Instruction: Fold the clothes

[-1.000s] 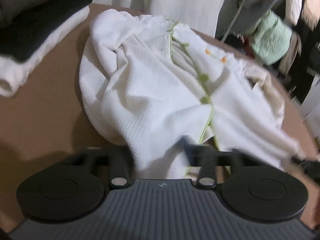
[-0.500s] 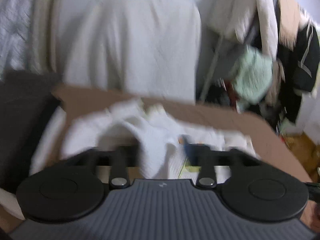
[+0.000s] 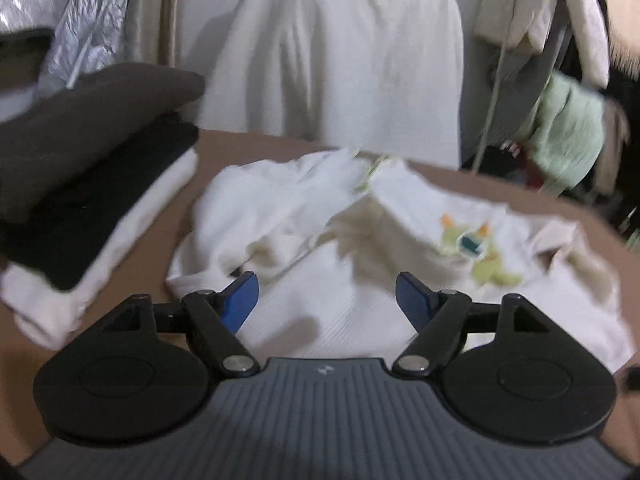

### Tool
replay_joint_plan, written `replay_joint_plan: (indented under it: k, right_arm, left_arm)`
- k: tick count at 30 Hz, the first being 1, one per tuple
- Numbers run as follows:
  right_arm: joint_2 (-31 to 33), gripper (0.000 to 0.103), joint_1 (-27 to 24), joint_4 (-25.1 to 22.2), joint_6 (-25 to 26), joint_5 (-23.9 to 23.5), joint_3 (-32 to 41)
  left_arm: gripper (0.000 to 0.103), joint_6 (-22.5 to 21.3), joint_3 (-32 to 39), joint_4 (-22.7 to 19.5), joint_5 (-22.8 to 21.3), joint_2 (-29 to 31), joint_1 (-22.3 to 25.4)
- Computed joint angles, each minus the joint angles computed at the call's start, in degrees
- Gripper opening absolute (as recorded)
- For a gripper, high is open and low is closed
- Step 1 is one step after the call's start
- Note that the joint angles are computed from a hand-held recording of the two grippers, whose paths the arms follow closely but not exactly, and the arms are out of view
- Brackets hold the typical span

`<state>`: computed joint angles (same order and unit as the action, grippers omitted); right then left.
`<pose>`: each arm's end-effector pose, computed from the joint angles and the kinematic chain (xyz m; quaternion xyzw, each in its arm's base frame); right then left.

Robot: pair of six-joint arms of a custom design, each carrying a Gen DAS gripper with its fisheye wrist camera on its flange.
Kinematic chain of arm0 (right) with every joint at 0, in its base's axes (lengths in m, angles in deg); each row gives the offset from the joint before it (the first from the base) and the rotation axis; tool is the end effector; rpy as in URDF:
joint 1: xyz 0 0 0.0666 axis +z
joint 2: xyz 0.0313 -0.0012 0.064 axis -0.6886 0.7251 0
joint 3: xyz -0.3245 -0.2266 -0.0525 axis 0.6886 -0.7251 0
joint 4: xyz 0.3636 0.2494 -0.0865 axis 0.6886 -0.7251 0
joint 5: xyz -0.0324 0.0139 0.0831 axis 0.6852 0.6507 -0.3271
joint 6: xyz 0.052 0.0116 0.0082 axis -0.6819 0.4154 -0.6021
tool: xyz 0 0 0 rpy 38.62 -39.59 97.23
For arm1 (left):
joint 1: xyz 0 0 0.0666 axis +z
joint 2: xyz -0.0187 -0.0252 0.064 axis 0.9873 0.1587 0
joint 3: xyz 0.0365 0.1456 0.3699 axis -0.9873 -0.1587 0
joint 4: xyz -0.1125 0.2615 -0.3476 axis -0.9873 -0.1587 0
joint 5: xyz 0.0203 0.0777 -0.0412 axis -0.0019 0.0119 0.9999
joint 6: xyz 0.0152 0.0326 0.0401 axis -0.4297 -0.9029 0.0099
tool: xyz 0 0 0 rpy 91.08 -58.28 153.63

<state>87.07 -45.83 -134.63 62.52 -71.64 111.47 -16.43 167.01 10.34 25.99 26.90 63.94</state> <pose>0.4646 -0.0062 0.5518 0.0528 0.8903 0.2106 0.4004 0.5720 -0.1691 0.5598 -0.0228 0.8591 -0.0770 0.5054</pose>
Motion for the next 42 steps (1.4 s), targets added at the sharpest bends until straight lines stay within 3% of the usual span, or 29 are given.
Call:
replay_joint_plan:
  k: [2, 3, 5, 7, 8, 9, 10, 11, 13, 17, 21, 23, 24, 25, 27, 28, 31, 33, 34, 36, 37, 39, 40, 41, 42]
  right_arm:
    - [4.58, 0.032, 2.52, -0.78, 1.94, -7.40, 4.66]
    - [6.73, 0.032, 4.00, -1.15, 2.82, -8.10, 6.77]
    - [10.99, 0.038, 6.97, -2.07, 4.52, -7.04, 11.04]
    - [14.38, 0.044, 9.84, -4.47, 5.81, -2.07, 14.52]
    - [15.40, 0.044, 11.06, -5.60, 6.14, 0.63, 15.61]
    - [15.38, 0.044, 11.54, -6.05, 6.14, 1.20, 15.51]
    - [14.94, 0.044, 11.76, -6.25, 5.96, 0.98, 14.93]
    - [14.47, 0.044, 11.52, -6.42, 5.27, -0.02, 14.18]
    - [13.92, 0.044, 10.89, -6.55, 3.15, -2.28, 12.72]
    - [13.82, 0.044, 10.72, -6.06, 3.44, -1.11, 11.74]
    - [14.82, 0.044, 11.84, -3.39, 2.93, -1.70, 11.86]
    - [15.20, 0.044, 12.86, -2.65, 4.02, -0.76, 12.13]
    - [15.21, 0.044, 13.55, -2.50, 4.73, 0.74, 12.21]
    - [15.25, 0.045, 14.27, -2.39, 5.41, 2.44, 12.35]
    - [15.28, 0.045, 15.35, -1.68, 6.75, 5.11, 12.56]
    - [15.03, 0.045, 15.86, -0.89, 7.25, 6.39, 12.40]
    - [15.42, 0.047, 17.16, 2.02, 10.15, 8.15, 13.31]
    - [17.06, 0.050, 18.22, 2.43, 13.09, 9.82, 15.47]
    - [18.52, 0.052, 19.04, 1.97, 15.05, 11.86, 17.27]
    - [22.61, 0.058, 21.14, -0.91, 21.22, 18.61, 21.94]
    - [24.98, 0.059, 22.08, -2.87, 24.71, 21.83, 24.58]
    - [28.68, 0.057, 22.66, -5.42, 27.93, 23.93, 28.10]
    - [30.49, 0.046, 22.83, -6.64, 29.19, 24.62, 29.81]
    - [31.53, 0.006, 22.53, -7.74, 28.10, 23.54, 30.93]
    - [30.87, 0.007, 21.55, -8.38, 25.65, 17.86, 30.73]
  left_arm:
    - [0.087, -0.79, 1.18, -1.85, 3.51, 1.25, 0.94]
    - [0.088, -2.18, 2.67, -4.91, 4.81, 2.63, 1.22]
    - [0.093, -3.31, 5.57, -11.76, 5.50, 5.39, 1.66]
    - [0.093, -5.29, 6.72, -13.28, 5.42, 7.52, 1.73]
    - [0.087, -5.90, 7.08, -13.30, 4.58, 8.30, 1.76]
    - [0.071, -4.98, 7.31, -12.37, 3.82, 8.68, 2.00]
    - [0.016, -3.73, 7.91, -12.06, 3.27, 8.95, 2.30]
    - [0.008, -2.16, 9.29, -13.15, 2.07, 9.48, 2.59]
    - [0.008, 2.11, 8.68, -10.95, -3.99, 7.28, 2.91]
    - [0.008, -1.44, 0.43, 3.05, -26.80, -2.93, 2.91]
    - [0.010, 1.65, -7.41, 16.93, -39.82, -10.38, 6.02]
    - [0.023, 2.18, -6.99, 16.61, -47.93, -10.15, 7.12]
    - [0.031, 3.82, -5.92, 12.57, -47.59, -9.42, 8.14]
    - [0.044, 6.54, -3.96, 6.57, -47.27, -8.37, 9.05]
    - [0.046, 11.14, -0.49, -3.81, -43.76, -6.40, 10.63]
    - [0.046, 12.41, 0.21, -6.14, -40.39, -6.03, 11.00]
    - [0.046, 13.87, 0.98, -8.01, -26.44, -6.29, 11.94]
    - [0.046, 13.48, 1.73, -9.16, -19.71, -5.93, 11.44]
    - [0.046, 12.56, 2.72, -10.92, -18.32, -5.25, 10.98]
    - [0.046, 8.93, 4.86, -14.25, -20.43, -3.56, 8.41]
    - [0.050, 6.17, 5.03, -14.00, -20.46, -3.08, 7.12]
    - [0.059, 2.65, 5.20, -13.67, -14.85, -2.21, 5.90]
    - [0.059, 2.76, 5.52, -14.63, -10.87, -1.65, 6.08]
    - [0.059, 4.23, 6.11, -16.45, -6.55, -0.92, 6.67]
    - [0.059, 6.50, 6.71, -18.01, -3.13, -0.26, 7.54]
